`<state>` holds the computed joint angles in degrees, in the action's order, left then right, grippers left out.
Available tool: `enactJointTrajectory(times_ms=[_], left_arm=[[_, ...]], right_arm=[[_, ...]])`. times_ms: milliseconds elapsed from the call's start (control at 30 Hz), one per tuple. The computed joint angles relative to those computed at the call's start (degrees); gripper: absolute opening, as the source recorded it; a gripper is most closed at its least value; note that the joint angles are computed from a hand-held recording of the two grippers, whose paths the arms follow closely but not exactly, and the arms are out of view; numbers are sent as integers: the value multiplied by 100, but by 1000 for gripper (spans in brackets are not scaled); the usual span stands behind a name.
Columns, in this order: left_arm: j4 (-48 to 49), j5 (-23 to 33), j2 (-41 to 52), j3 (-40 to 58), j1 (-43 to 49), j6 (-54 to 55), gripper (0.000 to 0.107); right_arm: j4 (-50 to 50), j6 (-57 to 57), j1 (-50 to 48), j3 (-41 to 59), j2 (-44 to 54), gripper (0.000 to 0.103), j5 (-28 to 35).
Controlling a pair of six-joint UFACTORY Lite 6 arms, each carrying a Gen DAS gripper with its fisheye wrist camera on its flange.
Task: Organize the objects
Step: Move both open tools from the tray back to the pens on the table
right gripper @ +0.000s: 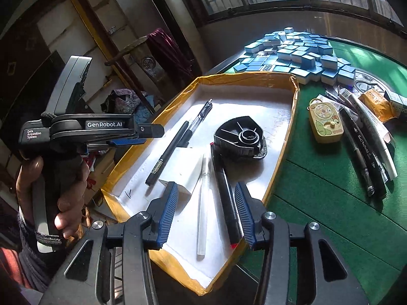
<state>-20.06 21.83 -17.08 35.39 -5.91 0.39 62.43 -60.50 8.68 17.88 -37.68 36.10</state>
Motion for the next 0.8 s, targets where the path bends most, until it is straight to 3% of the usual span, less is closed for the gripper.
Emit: enactJointTrajectory(times_ms=[167,333,467,800], left_arm=[[249,-257,-143,218,-775,-641,47],[463,-539,319,660,-1754,-1231,47],[1204,-717,740,973,-2518,-2152,47],[1118,-779,1694,1575,-3427,-2396,47]], right_arm=[[284,-936,-1708,-23,-83,42,1374],[137,-1523,-3329,147,116,46,2158],[42,-1886,-4162,481,828,46,2167],[-56,-2285,-4993,1004,2135,46,1937]])
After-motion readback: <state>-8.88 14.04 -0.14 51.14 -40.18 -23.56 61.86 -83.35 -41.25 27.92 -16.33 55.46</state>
